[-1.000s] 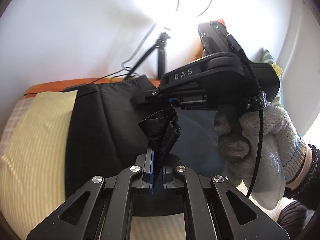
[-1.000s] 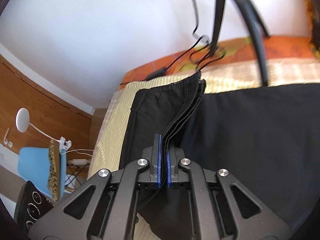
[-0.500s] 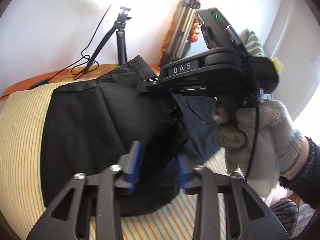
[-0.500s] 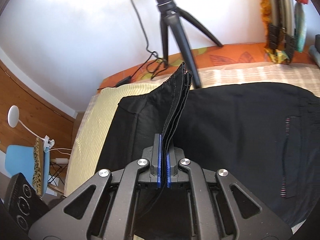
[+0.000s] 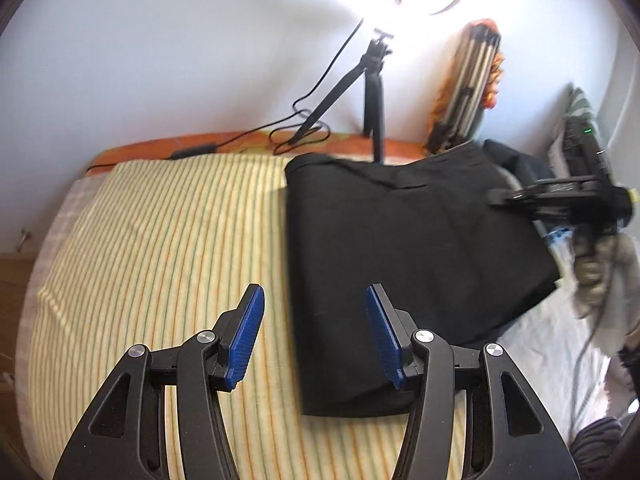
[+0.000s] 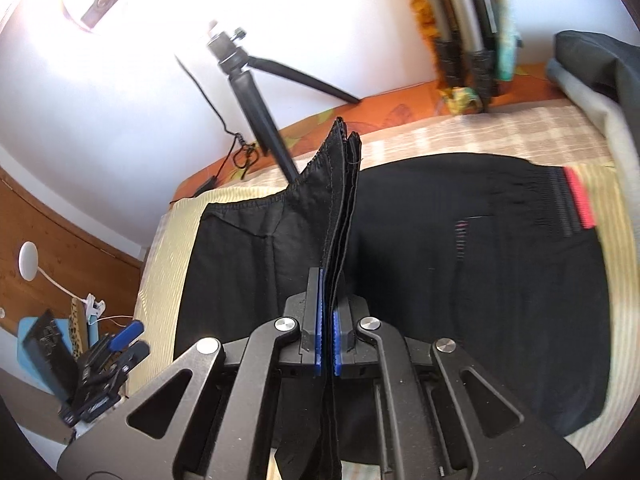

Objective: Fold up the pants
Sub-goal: 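Open the left tool and release the folded trousers, then grasp the trousers' edge with the left tool while the right tool grasps the fabric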

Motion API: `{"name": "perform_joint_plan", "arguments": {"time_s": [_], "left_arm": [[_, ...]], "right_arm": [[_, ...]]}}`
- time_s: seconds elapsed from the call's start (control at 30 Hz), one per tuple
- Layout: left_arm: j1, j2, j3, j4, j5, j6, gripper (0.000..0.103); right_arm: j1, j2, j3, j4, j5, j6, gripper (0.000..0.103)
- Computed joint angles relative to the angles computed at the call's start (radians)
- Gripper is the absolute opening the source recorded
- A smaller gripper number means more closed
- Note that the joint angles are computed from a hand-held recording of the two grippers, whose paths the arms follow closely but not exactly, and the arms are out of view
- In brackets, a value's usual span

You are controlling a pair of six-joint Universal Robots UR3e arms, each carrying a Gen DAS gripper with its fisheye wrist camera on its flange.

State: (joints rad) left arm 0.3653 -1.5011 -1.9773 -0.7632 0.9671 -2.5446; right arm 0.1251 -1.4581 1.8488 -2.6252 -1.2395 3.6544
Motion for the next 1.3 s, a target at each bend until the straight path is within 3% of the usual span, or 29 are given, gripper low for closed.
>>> {"name": "perform_joint_plan", "arguments": {"time_s": [0.17, 0.43, 0.7, 0.8, 0.9, 0.97, 1.13, 1.3], "left_arm": [[-0.067, -0.018, -0.019, 0.075, 0.029, -0.02, 0.052], [-0.142, -0.011, -0.046, 0.119, 0.034, -0.028, 0.052], [-0.254, -0.063, -0.06, 0.206, 0.143, 0.005, 0.052], [-0.269, -0.091, -0.066, 0.227, 0.185, -0.002, 0.052], [-0.257, -0.089, -0.075, 0.219, 0.19, -0.01, 0.052], [-0.235, -0.071, -0.087, 0.204, 0.179, -0.012, 0.052], [-0.188, -0.043, -0.097, 0.155, 0.152, -0.031, 0.052], [-0.216, -0.071, -0.119, 0.229, 0.22, -0.048, 0.052]], "right_arm": [[-0.104, -0.132, 0.089, 0.086, 0.049, -0.078, 0.004], [-0.237, -0.242, 0.201, 0.161, 0.045, -0.155, 0.004], [-0.209, -0.19, 0.207, 0.137, -0.03, -0.188, 0.005], [-0.181, -0.174, 0.164, 0.19, -0.098, -0.205, 0.005], [-0.174, -0.204, 0.157, 0.214, -0.165, -0.2, 0.022], [-0.168, -0.23, 0.159, 0.218, -0.208, -0.198, 0.026], [-0.111, -0.28, 0.142, 0.212, -0.221, -0.208, 0.026], [0.038, -0.147, 0.011, 0.175, -0.218, -0.208, 0.026]]}}
